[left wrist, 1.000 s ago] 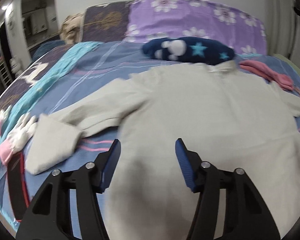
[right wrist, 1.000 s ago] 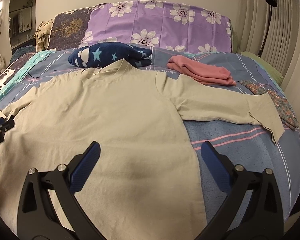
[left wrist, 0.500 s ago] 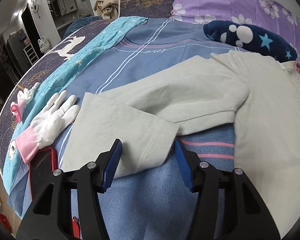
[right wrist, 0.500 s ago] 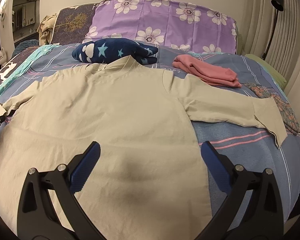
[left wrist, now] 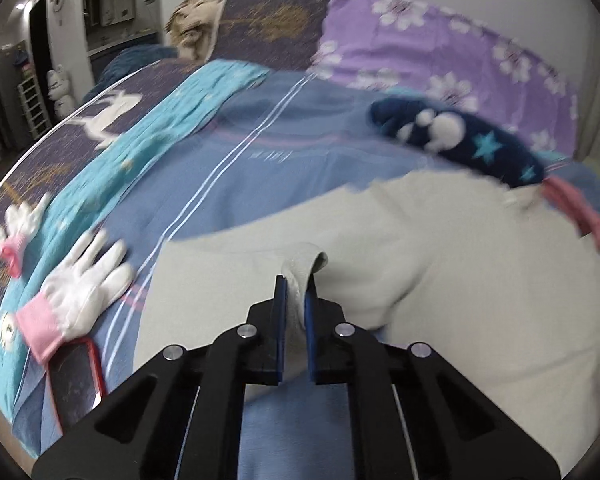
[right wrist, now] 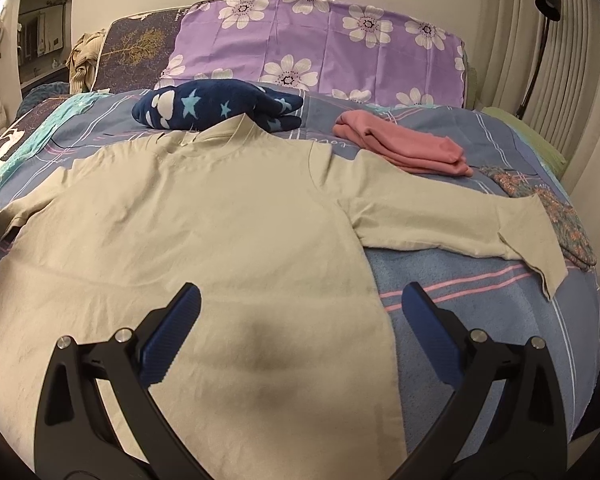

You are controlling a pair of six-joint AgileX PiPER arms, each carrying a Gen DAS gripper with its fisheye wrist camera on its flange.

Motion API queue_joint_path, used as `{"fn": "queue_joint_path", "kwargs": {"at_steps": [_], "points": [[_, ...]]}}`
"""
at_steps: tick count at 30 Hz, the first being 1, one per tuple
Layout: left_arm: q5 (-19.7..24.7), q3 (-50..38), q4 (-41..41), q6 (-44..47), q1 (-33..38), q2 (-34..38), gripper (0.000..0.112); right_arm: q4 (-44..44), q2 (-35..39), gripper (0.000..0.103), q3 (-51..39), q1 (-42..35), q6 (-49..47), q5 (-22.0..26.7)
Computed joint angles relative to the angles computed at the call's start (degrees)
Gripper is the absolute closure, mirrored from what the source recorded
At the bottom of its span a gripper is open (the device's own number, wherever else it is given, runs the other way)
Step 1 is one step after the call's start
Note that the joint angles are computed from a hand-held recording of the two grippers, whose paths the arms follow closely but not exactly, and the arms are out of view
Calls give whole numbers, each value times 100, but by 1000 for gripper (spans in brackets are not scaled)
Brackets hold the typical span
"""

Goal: Fold small clothes
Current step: 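Fold the held sleeve across the shirt body with the left gripper, release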

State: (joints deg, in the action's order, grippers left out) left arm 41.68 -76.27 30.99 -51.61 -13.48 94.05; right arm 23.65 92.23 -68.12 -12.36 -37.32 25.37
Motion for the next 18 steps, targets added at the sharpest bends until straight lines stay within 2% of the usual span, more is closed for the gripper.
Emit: {"fn": "queue_joint_path", "kwargs": {"at_steps": [2,5,9,12,13,15,16,17,18], "points": [[-38,-587,-502,580,-99,139,105,165,37,2,-103,-57,-142,117],[138,-1911,-1246,1553,-480,677,109,471,48,2,-168,-169,-404,274],[634,-4112,-1676,2516,-1212,1869,109,498,100,2,-207,-300,-453,360],[1219,-5620,-1721,2945,-1634,2765,108,496,169,2,-278,-432,-406,495],[1320,-5814,-1769,3004,-1699,2909,107,612,196,2,-321,-524,-505,605],[1358,-5639,-1456,2819,-1812,2922,89,733,251,2,-405,-637,-650,745],[1333,-5315,-978,2525,-1868,2833,74,751,269,2,-420,-665,-686,743],[1371,-4888,-405,2163,-1920,2708,66,748,291,2,-433,-677,-684,717],[1401,-4461,83,1778,-1960,2582,63,737,319,2,-456,-682,-656,702]]}}
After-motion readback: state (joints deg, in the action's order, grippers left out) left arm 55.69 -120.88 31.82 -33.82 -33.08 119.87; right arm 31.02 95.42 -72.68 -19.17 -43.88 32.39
